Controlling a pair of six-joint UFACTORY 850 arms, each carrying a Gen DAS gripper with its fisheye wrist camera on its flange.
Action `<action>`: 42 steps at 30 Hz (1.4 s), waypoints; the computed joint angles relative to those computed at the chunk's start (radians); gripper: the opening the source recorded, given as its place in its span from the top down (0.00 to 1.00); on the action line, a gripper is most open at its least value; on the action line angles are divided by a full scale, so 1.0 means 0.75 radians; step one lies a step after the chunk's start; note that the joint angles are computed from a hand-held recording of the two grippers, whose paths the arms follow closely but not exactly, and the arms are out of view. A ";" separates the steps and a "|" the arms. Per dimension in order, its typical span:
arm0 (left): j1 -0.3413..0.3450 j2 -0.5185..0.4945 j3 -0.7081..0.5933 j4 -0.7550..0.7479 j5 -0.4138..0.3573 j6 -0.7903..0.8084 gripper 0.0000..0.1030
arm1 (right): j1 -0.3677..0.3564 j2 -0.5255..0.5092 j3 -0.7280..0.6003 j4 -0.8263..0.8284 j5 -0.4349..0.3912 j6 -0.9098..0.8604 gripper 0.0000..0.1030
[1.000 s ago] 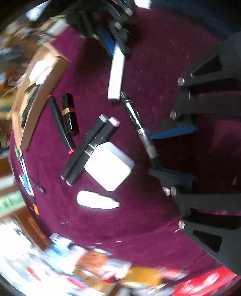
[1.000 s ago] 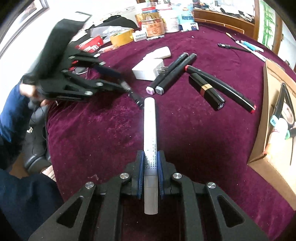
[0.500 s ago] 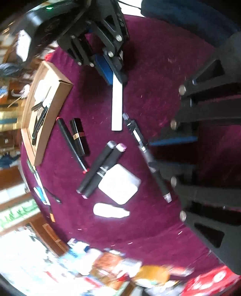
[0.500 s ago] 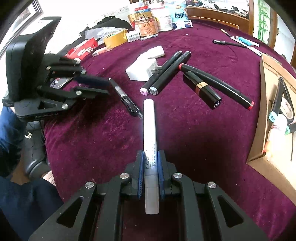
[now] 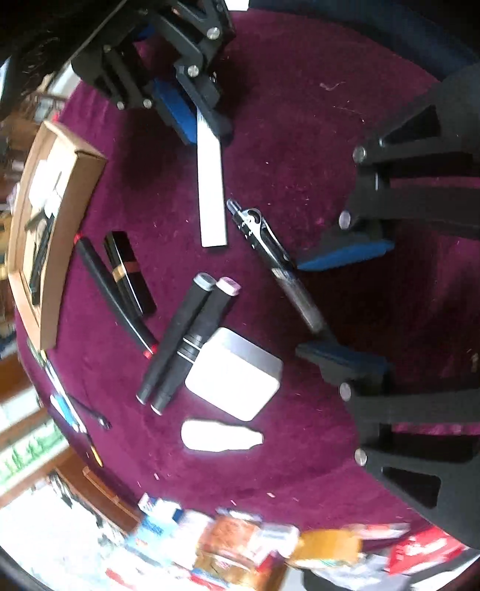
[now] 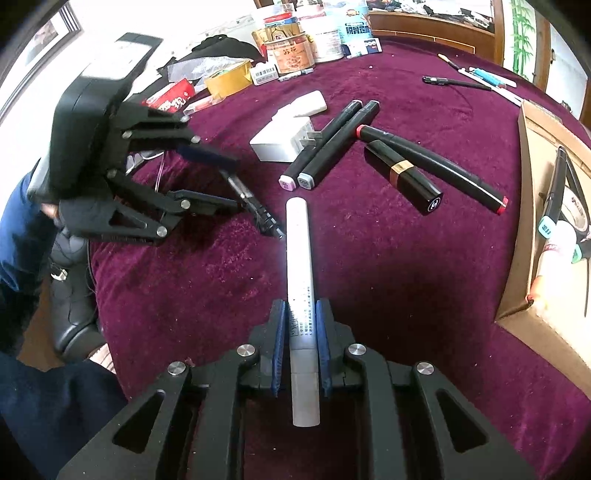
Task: Organize rigid objects
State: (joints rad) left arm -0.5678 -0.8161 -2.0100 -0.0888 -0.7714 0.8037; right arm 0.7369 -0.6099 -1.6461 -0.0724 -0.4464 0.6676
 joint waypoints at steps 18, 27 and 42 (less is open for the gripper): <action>0.107 -0.033 -0.065 -0.410 -0.451 -0.399 0.56 | 0.048 -0.069 -0.123 -0.188 -0.143 0.015 0.85; 0.216 -0.066 -0.075 -0.649 -0.517 -0.598 0.53 | 0.108 -0.165 -0.287 -0.095 -0.218 -0.232 0.88; 0.002 0.148 0.246 -0.156 0.046 -0.454 0.77 | 0.072 -0.033 -0.072 -0.407 -0.211 0.174 0.88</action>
